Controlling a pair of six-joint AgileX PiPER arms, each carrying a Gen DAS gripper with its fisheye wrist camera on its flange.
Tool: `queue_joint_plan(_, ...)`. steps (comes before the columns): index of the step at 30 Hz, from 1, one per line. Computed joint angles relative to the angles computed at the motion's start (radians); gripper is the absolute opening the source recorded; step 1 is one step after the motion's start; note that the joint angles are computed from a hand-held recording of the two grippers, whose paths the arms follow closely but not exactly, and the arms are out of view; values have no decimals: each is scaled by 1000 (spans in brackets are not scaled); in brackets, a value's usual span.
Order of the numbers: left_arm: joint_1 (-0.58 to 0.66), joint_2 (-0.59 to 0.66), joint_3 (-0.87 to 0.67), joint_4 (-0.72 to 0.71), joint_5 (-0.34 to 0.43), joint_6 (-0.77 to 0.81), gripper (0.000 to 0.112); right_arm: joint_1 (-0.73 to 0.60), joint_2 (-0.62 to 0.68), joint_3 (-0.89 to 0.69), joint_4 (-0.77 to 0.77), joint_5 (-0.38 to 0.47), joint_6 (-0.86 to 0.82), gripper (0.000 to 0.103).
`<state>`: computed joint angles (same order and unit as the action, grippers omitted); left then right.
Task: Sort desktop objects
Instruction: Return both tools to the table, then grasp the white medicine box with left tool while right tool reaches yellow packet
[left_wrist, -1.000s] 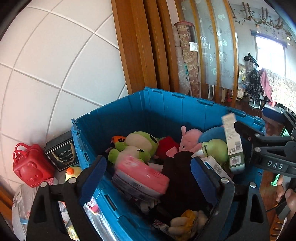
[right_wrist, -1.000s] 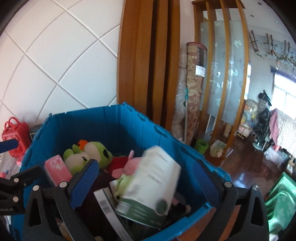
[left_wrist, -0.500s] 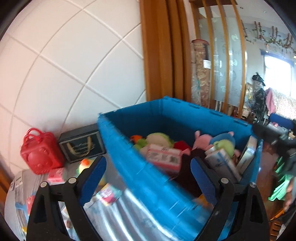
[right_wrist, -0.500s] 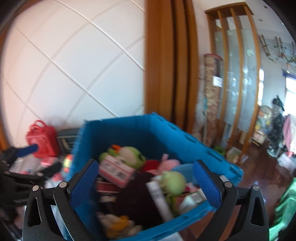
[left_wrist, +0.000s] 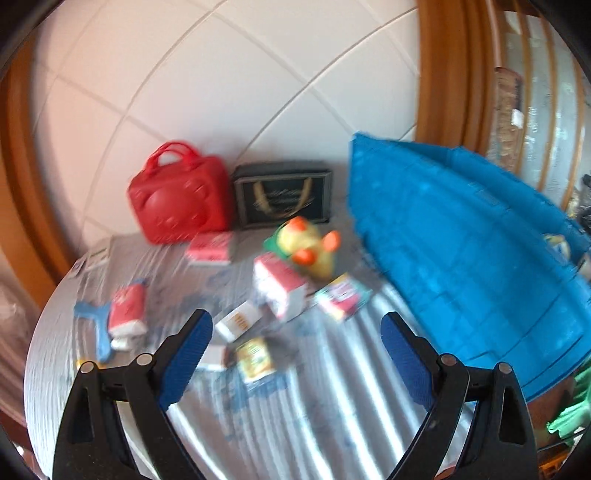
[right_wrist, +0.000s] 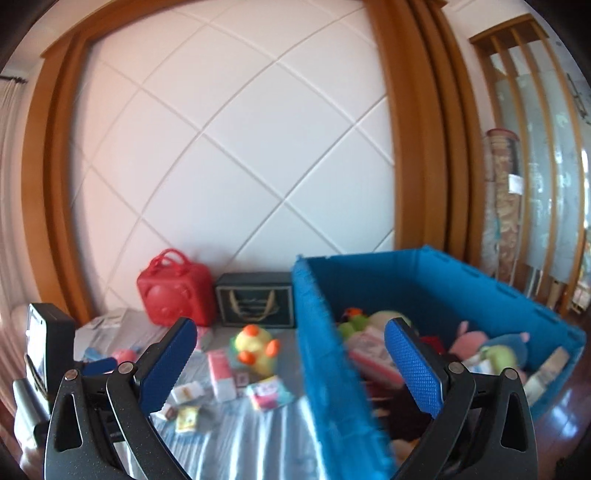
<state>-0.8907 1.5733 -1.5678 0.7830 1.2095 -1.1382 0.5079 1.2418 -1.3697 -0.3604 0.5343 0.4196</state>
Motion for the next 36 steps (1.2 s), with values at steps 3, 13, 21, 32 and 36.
queue_joint_plan(3, 70, -106, 214, -45, -73, -19, 94, 76, 67, 0, -66, -12, 69, 103)
queue_joint_plan(13, 411, -245, 672, -166, -321, -5, 94, 167, 287, 55, -168, -58, 199, 103)
queue_joint_plan(21, 668, -26, 617, -326, -503, 163, 94, 117, 555, -74, 6, 10, 7, 103)
queue_joint_plan(32, 858, 397, 223, -633, -476, 325, 95, 39, 929, -525, 209, 226, -219, 103)
queue_joint_plan(36, 847, 377, 267, -685, -532, 478, 66, 28, 1051, -692, 294, 328, -276, 103)
